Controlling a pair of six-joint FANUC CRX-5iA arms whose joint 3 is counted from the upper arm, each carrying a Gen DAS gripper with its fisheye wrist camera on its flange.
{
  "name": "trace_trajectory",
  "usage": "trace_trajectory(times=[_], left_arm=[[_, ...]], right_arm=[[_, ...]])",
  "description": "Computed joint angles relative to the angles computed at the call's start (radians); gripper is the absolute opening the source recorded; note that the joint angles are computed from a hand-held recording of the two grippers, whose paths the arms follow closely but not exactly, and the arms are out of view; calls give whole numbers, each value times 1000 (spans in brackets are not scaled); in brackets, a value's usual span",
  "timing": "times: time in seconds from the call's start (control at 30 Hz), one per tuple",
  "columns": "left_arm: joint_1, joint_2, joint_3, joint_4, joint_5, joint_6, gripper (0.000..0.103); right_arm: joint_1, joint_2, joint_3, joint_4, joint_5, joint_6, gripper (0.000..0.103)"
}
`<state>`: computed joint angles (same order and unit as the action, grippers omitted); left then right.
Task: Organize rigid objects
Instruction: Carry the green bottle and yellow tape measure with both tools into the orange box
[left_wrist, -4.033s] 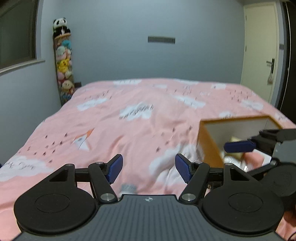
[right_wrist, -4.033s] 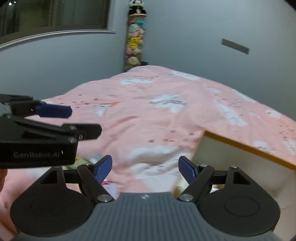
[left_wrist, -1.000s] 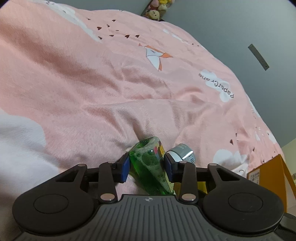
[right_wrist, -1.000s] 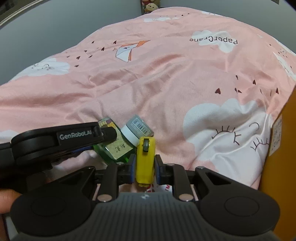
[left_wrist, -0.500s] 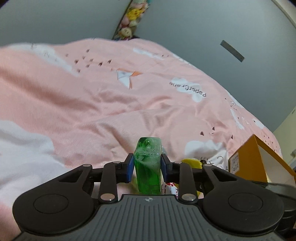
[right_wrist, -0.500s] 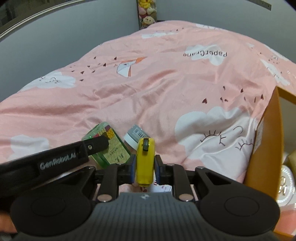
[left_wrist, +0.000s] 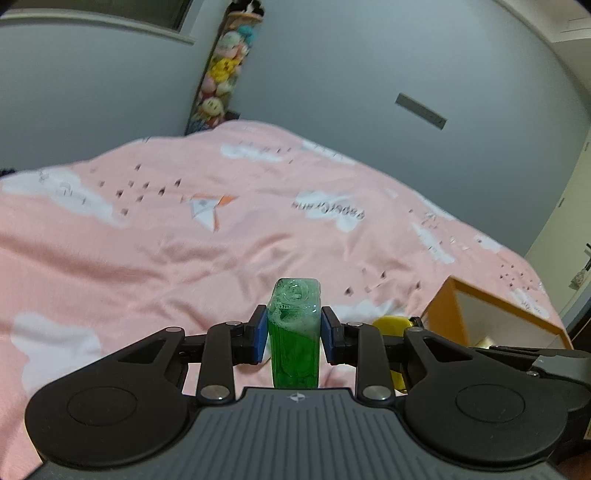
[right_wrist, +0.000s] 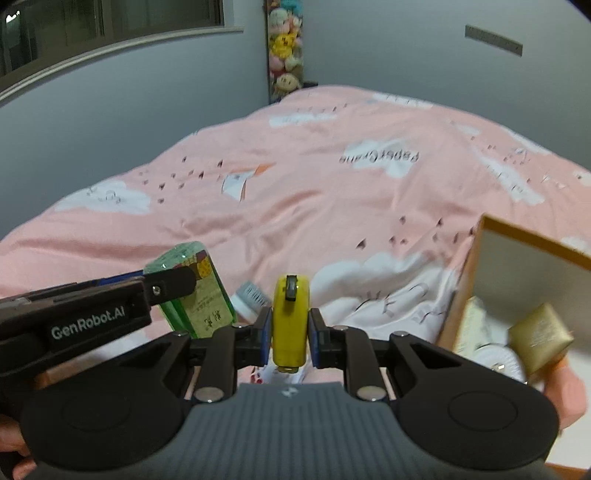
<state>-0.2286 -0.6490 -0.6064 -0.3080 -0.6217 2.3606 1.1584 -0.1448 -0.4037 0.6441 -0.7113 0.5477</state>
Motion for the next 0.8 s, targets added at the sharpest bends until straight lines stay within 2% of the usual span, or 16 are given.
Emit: trace_trajectory(times=[0.2, 0.4, 0.63, 0.8], left_arm=[[-92, 11, 75, -110, -22, 90, 33], [-136, 41, 123, -114, 30, 72, 33], [-147, 118, 142, 35, 162, -91, 33], [-155, 203, 117, 258, 285, -324, 33]], right_arm=[[-3, -79, -54, 108, -16, -53, 18], [-20, -159, -89, 196, -60, -71, 18], [-58, -217, -96, 212, -180, -24, 18], [-102, -238, -99, 172, -263, 39, 18]])
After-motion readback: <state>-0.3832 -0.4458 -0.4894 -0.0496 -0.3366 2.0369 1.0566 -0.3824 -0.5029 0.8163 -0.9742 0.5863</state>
